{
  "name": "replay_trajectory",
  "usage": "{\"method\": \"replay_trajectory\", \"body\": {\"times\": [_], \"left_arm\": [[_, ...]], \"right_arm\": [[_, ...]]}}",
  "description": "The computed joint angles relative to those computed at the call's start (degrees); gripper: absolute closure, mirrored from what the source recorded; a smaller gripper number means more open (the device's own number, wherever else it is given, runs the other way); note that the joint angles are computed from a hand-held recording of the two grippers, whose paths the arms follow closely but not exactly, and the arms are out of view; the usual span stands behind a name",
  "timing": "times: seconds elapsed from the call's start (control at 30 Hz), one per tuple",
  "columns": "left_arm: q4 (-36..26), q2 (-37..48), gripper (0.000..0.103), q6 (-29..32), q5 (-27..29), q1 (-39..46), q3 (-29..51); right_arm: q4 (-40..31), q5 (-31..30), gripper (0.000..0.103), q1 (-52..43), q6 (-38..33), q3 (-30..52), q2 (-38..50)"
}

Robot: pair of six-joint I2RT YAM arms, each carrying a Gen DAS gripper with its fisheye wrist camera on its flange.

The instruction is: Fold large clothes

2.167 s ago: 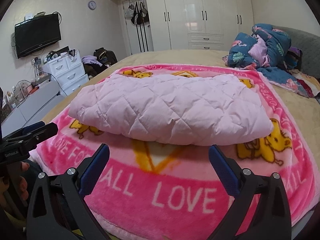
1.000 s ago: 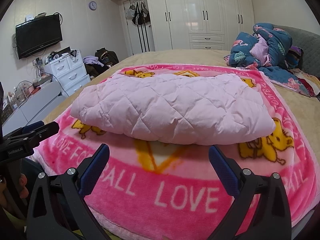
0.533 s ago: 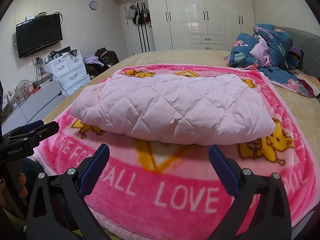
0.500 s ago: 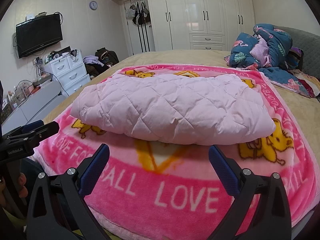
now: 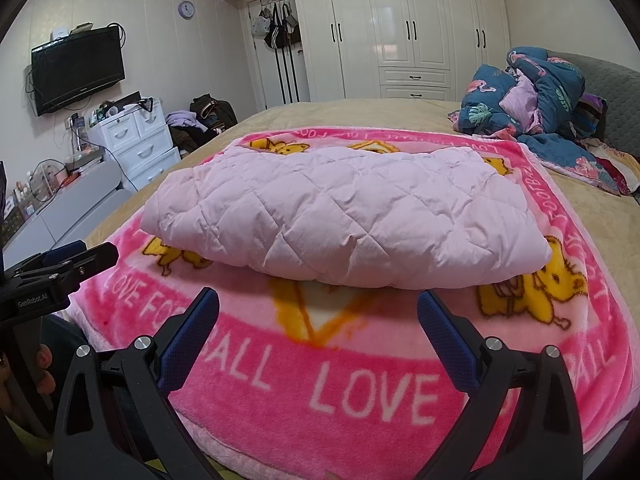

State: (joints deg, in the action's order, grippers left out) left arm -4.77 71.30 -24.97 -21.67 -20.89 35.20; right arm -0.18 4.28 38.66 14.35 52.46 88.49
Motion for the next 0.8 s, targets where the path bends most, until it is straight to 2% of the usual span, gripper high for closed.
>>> {"method": "replay_trajectory", "body": {"times": [0.57,0.67,0.8], "left_arm": [[-0.7,1.0,0.009,-0.3,3.3,-0.1,0.4],[-0.5,1.5,0.009,-0.7,5.7,0.9,0.7],[-3.7,3.8,0.009,-0.3,7.9,5.5,3.7]], "right_arm": [[-0.9,-0.7,0.004,-1.3,1.0,-0.4,0.0],[-0.6,-0.3,0.004,-2.5,2.6,-1.1,-0.5],[-1.7,1.0,0.004,-8.1,6.4,-2.3,-1.7]]}}
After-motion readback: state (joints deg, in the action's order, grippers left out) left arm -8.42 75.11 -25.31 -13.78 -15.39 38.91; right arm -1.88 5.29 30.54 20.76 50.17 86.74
